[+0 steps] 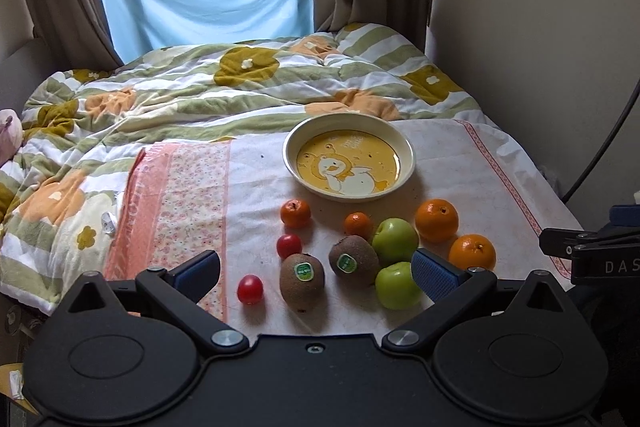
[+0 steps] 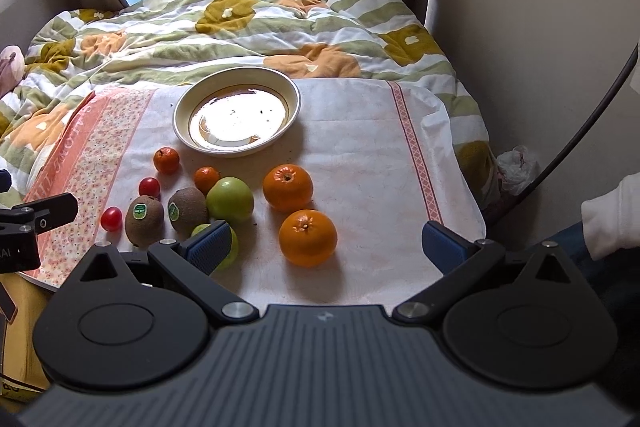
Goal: Organize fruits
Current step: 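Grasp the green apple with the left tool while the right tool grasps an orange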
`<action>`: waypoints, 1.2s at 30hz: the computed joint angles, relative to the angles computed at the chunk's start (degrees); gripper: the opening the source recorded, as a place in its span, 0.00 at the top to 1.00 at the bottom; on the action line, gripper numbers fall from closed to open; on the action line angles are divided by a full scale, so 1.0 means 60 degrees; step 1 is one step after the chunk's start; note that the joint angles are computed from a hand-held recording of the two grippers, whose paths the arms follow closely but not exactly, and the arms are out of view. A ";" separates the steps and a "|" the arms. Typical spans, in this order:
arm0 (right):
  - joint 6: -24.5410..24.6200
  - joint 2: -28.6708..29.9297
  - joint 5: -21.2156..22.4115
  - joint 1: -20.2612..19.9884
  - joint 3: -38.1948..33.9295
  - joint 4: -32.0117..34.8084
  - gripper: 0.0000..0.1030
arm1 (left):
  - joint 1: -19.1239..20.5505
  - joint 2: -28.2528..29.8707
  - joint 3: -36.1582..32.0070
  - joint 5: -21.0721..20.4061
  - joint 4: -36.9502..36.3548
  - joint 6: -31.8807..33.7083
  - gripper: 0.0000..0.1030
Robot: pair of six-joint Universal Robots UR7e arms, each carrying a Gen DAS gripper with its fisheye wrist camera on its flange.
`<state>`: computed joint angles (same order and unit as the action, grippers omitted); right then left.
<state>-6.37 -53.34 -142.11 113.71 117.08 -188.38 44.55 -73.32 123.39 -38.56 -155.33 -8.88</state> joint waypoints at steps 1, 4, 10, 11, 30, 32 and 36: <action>-0.0017 -0.0065 0.0166 -0.0144 0.0054 -0.0031 0.00 | 0.0059 0.0074 -0.0001 -0.0189 -0.0067 -0.0065 0.00; -0.0208 -0.0212 0.0620 -0.0537 0.0141 -0.0128 0.00 | 0.0147 0.0374 -0.0020 -0.0573 -0.0107 -0.0404 0.00; -0.1014 -0.0438 0.1810 -0.1425 0.0212 -0.0045 0.00 | 0.0103 0.1412 -0.0206 -0.0276 -0.0067 -0.1209 0.00; -0.1138 -0.0459 0.1992 -0.1553 0.0213 -0.0006 0.00 | 0.0118 0.1596 -0.0255 -0.0245 -0.0057 -0.1350 0.01; -0.2005 0.0145 0.3826 -0.2867 -0.0585 0.1061 0.00 | 0.0904 0.3820 -0.1326 0.0150 -0.0253 -0.2492 0.23; -0.1983 0.0222 0.3846 -0.2907 -0.0669 0.1166 0.00 | 0.0944 0.3900 -0.1394 0.0112 -0.0252 -0.2456 0.29; -0.1787 0.0277 0.3947 -0.2982 -0.0822 0.1686 0.00 | 0.1000 0.4039 -0.1526 0.0024 -0.0160 -0.2516 0.38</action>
